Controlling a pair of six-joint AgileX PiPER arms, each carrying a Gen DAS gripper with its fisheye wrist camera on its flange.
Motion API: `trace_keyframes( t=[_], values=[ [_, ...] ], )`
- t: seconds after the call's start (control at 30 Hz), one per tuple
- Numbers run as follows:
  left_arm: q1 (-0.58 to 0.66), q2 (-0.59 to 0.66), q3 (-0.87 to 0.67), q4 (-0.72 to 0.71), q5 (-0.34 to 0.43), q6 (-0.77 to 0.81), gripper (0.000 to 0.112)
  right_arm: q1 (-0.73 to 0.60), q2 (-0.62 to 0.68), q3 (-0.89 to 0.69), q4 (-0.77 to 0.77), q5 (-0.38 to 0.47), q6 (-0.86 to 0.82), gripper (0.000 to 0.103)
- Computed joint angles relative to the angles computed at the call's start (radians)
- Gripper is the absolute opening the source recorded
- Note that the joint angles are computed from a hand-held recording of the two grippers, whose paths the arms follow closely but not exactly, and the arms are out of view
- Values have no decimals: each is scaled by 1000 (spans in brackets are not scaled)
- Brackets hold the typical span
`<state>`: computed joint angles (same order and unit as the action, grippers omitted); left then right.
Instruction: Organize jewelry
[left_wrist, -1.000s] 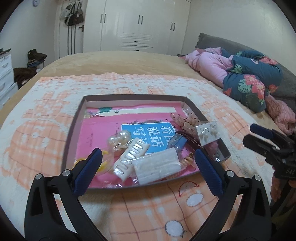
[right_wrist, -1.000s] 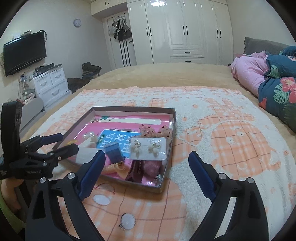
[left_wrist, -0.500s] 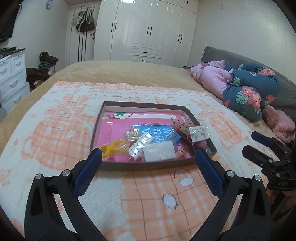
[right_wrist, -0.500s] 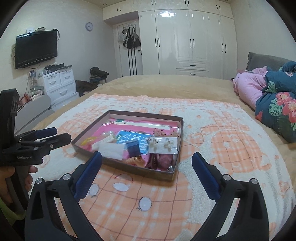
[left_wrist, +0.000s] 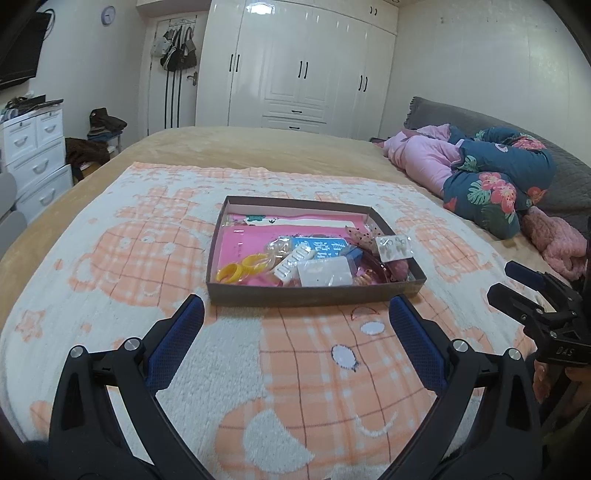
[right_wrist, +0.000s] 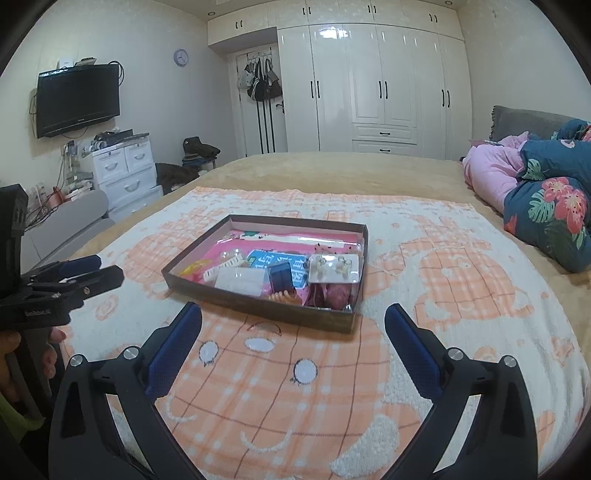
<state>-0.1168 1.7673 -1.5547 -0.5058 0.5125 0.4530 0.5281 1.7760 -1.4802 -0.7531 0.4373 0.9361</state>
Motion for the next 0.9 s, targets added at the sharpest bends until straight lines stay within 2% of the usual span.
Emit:
trace_keyframes(
  t=[0.1, 0.47, 0.9],
  values=[
    [5, -25, 44, -12, -22, 14, 92, 23, -14, 37, -88, 4, 82, 97],
    [-3, -82, 160, -59, -88, 65, 92, 63, -29, 87, -201, 11, 212, 97],
    [-18, -113, 260, -77, -191, 82, 92, 107, -61, 204, -507, 31, 564, 97]
  ],
)
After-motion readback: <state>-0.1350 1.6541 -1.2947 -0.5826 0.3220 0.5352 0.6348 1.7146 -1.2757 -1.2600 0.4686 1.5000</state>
